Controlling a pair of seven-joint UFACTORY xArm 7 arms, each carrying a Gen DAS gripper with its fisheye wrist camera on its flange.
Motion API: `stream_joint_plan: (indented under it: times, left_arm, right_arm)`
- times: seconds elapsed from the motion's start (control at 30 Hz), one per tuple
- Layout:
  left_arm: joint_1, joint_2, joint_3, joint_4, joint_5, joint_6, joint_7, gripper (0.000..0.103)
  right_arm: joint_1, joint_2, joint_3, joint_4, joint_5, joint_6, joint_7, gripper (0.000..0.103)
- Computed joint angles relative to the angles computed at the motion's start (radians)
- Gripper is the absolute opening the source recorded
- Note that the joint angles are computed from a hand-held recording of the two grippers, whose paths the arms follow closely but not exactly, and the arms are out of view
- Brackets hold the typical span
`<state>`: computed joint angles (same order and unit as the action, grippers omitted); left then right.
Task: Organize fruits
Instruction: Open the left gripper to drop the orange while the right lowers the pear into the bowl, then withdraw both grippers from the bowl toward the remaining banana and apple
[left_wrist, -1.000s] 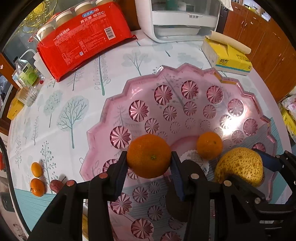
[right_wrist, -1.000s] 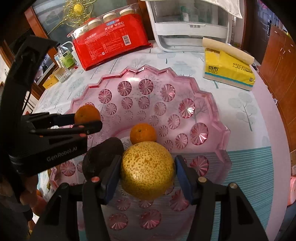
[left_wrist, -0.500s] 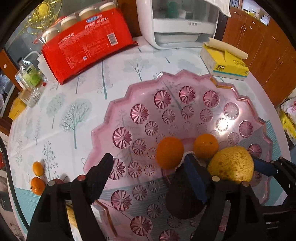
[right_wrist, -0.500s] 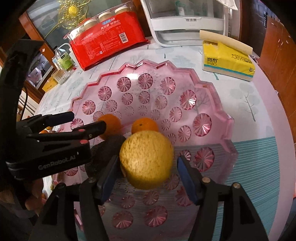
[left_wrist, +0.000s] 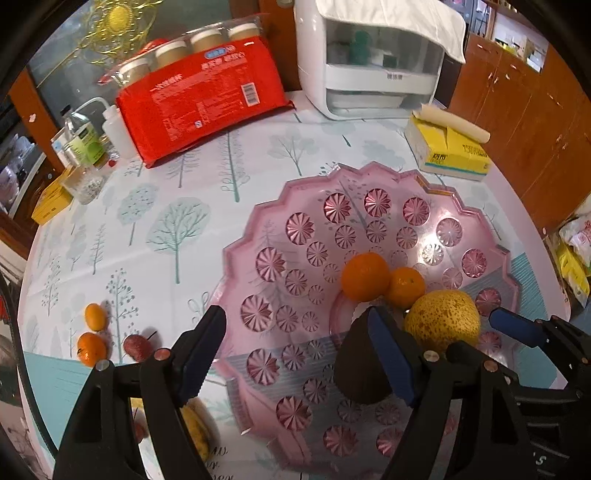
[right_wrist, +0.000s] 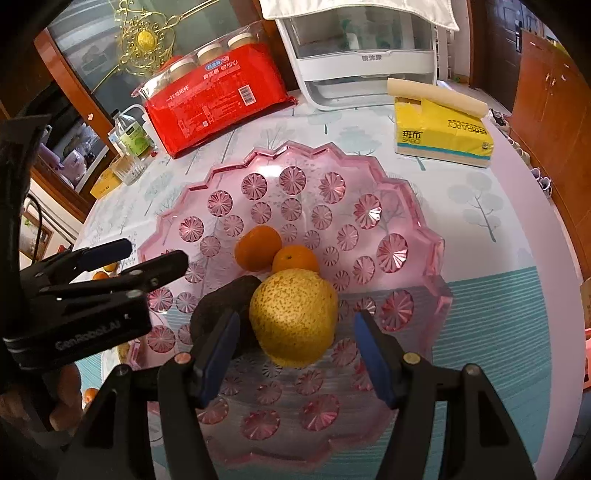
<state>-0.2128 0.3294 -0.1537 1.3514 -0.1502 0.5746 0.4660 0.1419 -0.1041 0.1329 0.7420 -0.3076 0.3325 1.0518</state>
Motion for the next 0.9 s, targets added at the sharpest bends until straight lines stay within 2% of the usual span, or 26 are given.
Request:
stream_joint_plan:
  times: [0.4, 0.9]
  left_arm:
    - [0.05, -0.141, 0.007, -0.123, -0.102, 0.006, 0.097, 0.078]
    - [0.08, -0.289, 0.061, -0.227, -0.23, 0.054, 0.23, 0.078]
  right_arm:
    - [0.005, -0.064, 0.042, 0.004, -0.058, 0.064, 0.089, 0.065]
    - [0.028, -0.121, 0.111, 0.034, -0.135, 0.158, 0.224, 0.065]
